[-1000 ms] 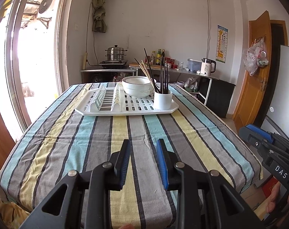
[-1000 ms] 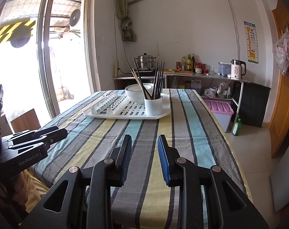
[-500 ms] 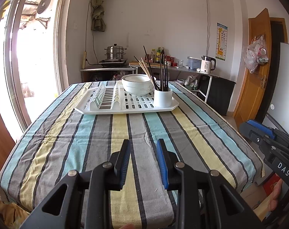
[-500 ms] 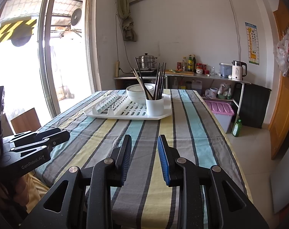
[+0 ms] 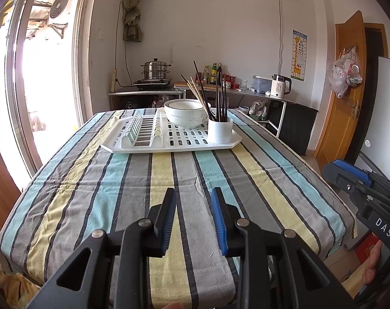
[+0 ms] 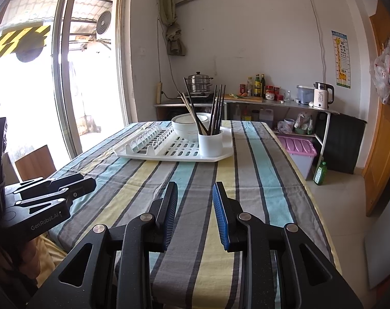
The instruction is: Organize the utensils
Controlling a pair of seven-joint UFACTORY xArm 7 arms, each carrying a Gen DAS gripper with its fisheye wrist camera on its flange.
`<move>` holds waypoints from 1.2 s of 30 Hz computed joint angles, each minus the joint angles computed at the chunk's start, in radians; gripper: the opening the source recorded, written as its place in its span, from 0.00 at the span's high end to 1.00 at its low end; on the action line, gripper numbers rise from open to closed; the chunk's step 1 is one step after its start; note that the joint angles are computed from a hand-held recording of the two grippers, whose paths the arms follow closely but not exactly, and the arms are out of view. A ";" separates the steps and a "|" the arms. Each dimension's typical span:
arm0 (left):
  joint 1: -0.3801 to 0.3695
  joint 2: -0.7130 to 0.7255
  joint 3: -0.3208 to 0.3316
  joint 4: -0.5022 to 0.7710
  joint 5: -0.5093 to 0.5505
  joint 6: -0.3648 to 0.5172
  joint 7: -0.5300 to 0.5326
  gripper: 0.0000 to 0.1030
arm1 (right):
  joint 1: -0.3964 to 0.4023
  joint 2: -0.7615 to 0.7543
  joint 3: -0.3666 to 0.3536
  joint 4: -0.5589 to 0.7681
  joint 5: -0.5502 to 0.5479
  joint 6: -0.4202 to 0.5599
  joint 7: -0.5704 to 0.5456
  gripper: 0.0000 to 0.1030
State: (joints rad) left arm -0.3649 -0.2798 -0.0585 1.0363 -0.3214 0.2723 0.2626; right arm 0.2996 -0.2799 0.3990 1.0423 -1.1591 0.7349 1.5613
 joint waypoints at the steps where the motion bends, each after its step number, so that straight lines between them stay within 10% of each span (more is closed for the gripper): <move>1: 0.000 0.000 0.000 -0.001 0.001 -0.001 0.000 0.71 | 0.000 0.000 0.000 0.000 0.000 0.000 0.000 0.72; 36: -0.001 0.006 0.002 0.007 -0.008 0.021 0.016 0.71 | 0.001 0.003 -0.002 0.001 0.001 -0.003 -0.003 0.72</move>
State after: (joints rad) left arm -0.3659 -0.2742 -0.0562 1.0436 -0.3290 0.2931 0.2784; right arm 0.3006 -0.2772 0.3967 1.0435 -1.1582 0.7316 1.5585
